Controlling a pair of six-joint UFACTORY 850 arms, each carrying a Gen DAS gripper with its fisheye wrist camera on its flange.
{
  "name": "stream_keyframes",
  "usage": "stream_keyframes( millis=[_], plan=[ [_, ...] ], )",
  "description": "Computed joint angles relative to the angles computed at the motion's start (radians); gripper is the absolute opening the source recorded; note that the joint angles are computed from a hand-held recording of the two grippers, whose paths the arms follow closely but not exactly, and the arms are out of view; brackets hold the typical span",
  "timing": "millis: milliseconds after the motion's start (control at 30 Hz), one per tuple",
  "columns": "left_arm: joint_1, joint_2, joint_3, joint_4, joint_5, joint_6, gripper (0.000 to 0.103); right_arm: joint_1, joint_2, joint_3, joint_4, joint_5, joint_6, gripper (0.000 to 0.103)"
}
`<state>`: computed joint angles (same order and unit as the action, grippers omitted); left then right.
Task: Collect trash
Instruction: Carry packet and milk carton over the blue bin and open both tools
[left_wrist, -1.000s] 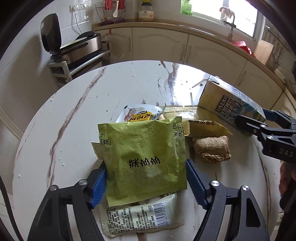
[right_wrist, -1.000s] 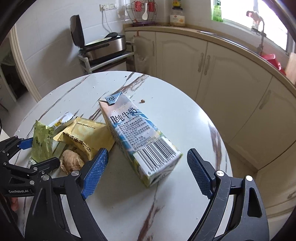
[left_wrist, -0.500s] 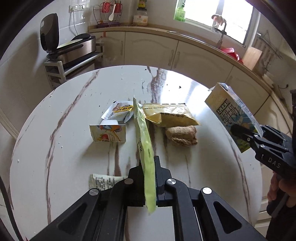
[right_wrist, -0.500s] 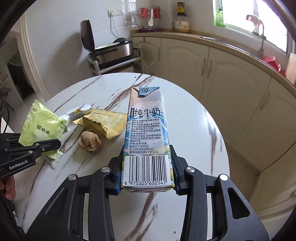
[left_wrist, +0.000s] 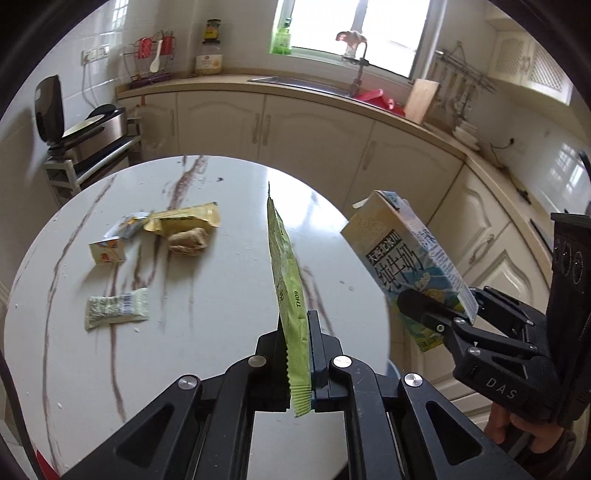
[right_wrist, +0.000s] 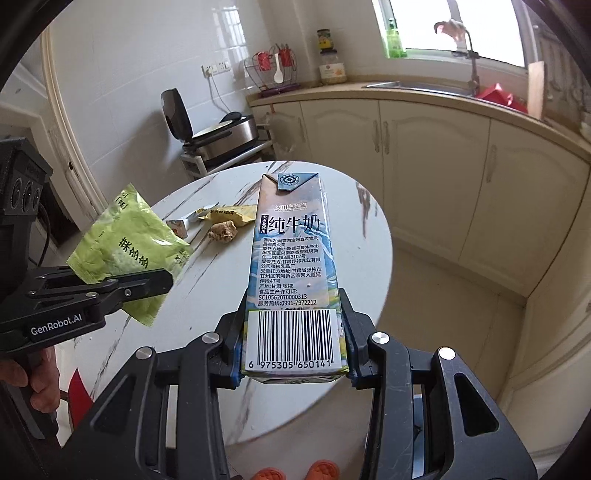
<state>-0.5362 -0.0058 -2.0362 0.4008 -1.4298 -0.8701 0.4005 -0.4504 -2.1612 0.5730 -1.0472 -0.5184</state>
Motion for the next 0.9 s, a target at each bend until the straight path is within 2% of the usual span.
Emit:
stream_keyframes(
  millis=[100,233,367,467,633,900],
  plan=[
    [-0.050,-0.086,-0.100,-0.022,-0.012,0.029,0.003,-0.063,0.072,0.111,0.034,0.026,-0.019,0.037],
    [-0.077,-0.215,-0.246,-0.084,-0.029,0.092,0.003,-0.156,0.137,0.221,0.043,0.060,-0.016,0.038],
    [-0.063,-0.357,-0.409,-0.173,-0.063,0.183,0.003,-0.232,0.171,0.301,0.026,0.091,-0.005,0.038],
    [-0.048,-0.440,-0.484,-0.247,-0.075,0.236,0.003,-0.282,0.182,0.356,0.019,0.106,0.007,0.038],
    [0.004,-0.495,-0.440,-0.375,-0.058,0.318,0.003,-0.336,0.158,0.413,-0.026,0.119,0.065,0.038],
    [0.077,-0.589,-0.386,-0.518,-0.069,0.426,0.003,-0.363,0.049,0.410,-0.105,0.093,0.160,0.038]
  ],
)
